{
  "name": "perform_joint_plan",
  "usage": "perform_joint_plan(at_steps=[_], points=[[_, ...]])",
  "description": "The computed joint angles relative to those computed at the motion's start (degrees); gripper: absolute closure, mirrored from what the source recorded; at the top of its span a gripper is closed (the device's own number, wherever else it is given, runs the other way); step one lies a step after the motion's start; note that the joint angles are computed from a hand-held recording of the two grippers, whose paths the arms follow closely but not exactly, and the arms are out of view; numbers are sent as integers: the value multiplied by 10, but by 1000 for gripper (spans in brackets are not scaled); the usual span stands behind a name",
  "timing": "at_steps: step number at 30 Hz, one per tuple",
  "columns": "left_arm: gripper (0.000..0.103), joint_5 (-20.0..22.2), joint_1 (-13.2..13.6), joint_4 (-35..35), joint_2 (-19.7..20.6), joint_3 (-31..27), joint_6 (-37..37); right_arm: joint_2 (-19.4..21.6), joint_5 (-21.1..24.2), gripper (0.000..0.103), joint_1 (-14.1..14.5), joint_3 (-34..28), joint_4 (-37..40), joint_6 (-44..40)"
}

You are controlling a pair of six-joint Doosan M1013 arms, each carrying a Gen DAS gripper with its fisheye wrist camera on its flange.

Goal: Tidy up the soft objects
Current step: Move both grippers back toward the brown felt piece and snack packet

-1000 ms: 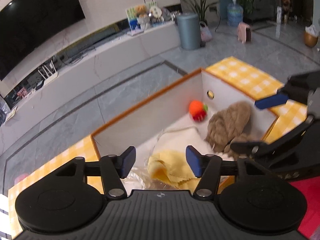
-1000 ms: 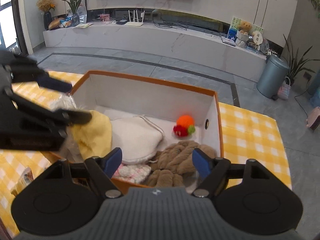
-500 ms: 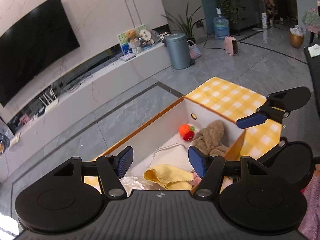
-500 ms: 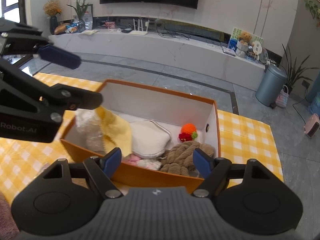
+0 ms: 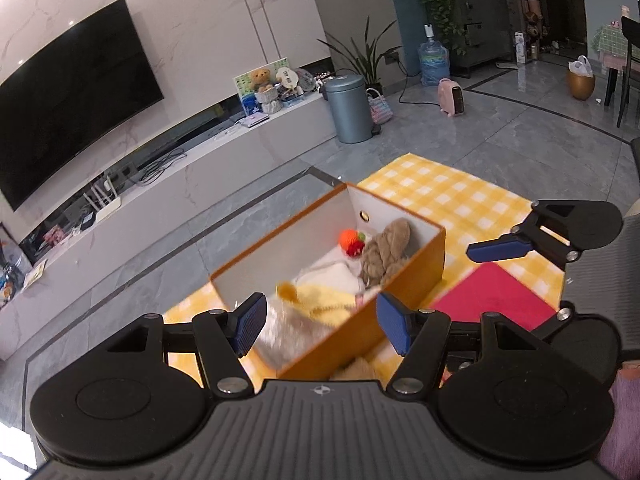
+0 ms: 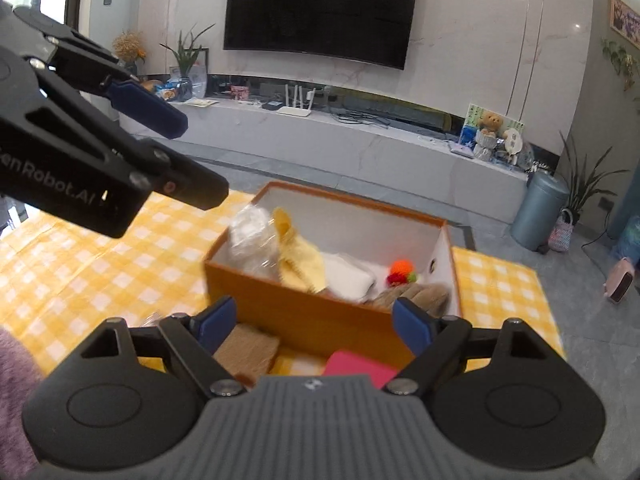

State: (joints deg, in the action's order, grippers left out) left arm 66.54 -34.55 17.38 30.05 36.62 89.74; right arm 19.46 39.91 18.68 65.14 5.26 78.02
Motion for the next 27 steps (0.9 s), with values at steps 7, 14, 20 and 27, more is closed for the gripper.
perform_joint_plan(at_steps=[7,14,20,27], points=[[29,-17,0,10,-59,110,-47,-35,-7,19,12,64,31,18],[29,-28,3,13,-106,200,-114,-43,20,19,24,99,26,54],[30,-24,4,-4,-131,254,-144,-40,53,19,30,107,41,65],[30,-11,17,-39,-141,285,-141,-30,62,19,39,97,41,65]])
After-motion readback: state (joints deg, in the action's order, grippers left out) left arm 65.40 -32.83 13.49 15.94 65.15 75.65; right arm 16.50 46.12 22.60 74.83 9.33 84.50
